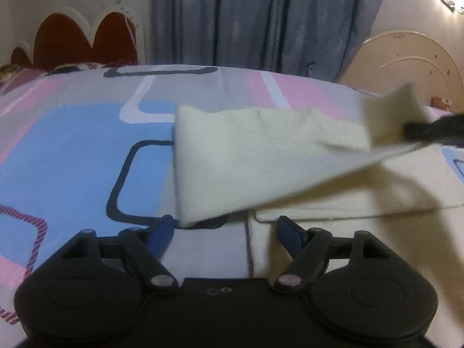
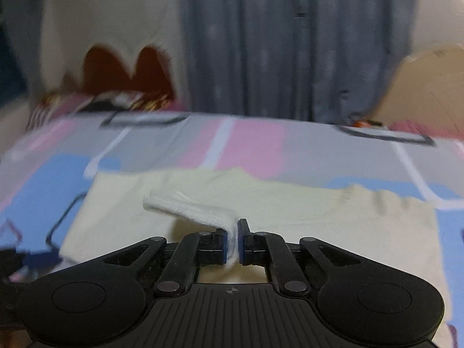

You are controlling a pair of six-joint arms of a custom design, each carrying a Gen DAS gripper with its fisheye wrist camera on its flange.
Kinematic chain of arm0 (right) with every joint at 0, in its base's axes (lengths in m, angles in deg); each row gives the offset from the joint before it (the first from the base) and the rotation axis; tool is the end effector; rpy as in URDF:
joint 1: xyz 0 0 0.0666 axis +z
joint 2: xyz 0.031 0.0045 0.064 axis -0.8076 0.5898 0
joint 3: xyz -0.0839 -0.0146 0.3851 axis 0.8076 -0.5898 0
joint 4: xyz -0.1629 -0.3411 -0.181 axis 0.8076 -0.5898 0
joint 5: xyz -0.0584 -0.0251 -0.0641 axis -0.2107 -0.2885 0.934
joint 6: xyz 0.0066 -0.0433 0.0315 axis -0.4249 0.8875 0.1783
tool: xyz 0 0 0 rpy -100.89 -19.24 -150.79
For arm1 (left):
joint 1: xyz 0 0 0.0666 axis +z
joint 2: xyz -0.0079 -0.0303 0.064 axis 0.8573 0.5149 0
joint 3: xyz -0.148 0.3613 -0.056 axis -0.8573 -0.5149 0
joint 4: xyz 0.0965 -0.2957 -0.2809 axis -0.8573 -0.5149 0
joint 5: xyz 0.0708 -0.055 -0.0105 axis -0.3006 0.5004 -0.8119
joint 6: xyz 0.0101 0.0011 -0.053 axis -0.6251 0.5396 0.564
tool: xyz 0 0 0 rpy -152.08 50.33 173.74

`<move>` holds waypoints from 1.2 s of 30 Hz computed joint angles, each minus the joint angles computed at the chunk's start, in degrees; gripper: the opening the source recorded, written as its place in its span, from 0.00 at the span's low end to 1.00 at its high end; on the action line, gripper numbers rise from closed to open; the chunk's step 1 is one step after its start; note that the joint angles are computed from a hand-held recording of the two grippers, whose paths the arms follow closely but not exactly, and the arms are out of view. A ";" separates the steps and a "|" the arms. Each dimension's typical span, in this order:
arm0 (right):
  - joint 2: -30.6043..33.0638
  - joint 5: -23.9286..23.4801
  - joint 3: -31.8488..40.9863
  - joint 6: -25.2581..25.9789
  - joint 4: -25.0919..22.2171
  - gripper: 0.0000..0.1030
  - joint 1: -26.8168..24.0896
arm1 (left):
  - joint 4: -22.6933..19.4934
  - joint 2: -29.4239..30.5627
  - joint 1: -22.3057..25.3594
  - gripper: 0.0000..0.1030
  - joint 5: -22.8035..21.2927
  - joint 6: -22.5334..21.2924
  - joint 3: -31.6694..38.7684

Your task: Fold small clothes

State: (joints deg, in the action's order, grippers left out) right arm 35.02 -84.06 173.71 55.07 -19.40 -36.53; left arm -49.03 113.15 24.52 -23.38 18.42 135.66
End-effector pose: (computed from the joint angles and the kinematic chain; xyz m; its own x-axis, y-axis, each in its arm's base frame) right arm 0.6383 0.2138 0.3035 -0.5803 -0.2307 -0.7810 -0.6014 0.7680 0.2200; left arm 0.4714 -0.2975 0.2737 -0.6256 -0.3009 -0.7198 -0.4279 0.9038 -0.0060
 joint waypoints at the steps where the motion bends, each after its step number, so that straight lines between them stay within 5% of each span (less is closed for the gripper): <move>1: 0.06 -0.31 0.44 -1.72 -0.25 0.02 -1.10 | -0.06 0.28 -0.02 0.71 -0.29 -0.29 0.21; 6: 0.90 -0.17 1.81 -6.76 -2.05 0.02 -5.57 | 0.10 1.08 -0.18 0.67 -1.98 0.32 0.96; 13: 3.09 -0.32 3.12 -9.34 -7.54 0.02 -8.69 | 3.34 0.85 -0.08 0.31 -2.64 2.22 0.35; 22: 3.71 -3.79 4.17 -11.03 -10.06 0.04 -11.37 | 6.37 0.06 -0.19 0.12 -3.05 1.27 -1.30; 26: 3.51 -4.86 3.60 -13.45 -9.05 0.36 -12.30 | 6.18 -0.25 -0.30 0.06 -3.73 1.34 -1.68; 29: 2.84 -2.44 2.89 -11.77 -7.70 0.32 -11.99 | 5.44 -0.33 -0.14 0.05 -3.21 1.92 -1.75; 30: 3.07 -1.95 3.26 -10.96 -8.16 0.10 -11.89 | 5.22 -0.33 -0.11 0.05 -3.22 2.16 -1.76; 31: 3.64 -2.13 4.12 -10.21 -9.60 0.04 -11.92 | 5.18 -0.38 -0.13 0.02 -3.42 2.26 -1.83; 36: 1.82 -1.43 1.95 -7.14 -6.25 0.04 -11.82 | 4.63 -0.55 0.03 0.02 -4.56 2.95 -1.94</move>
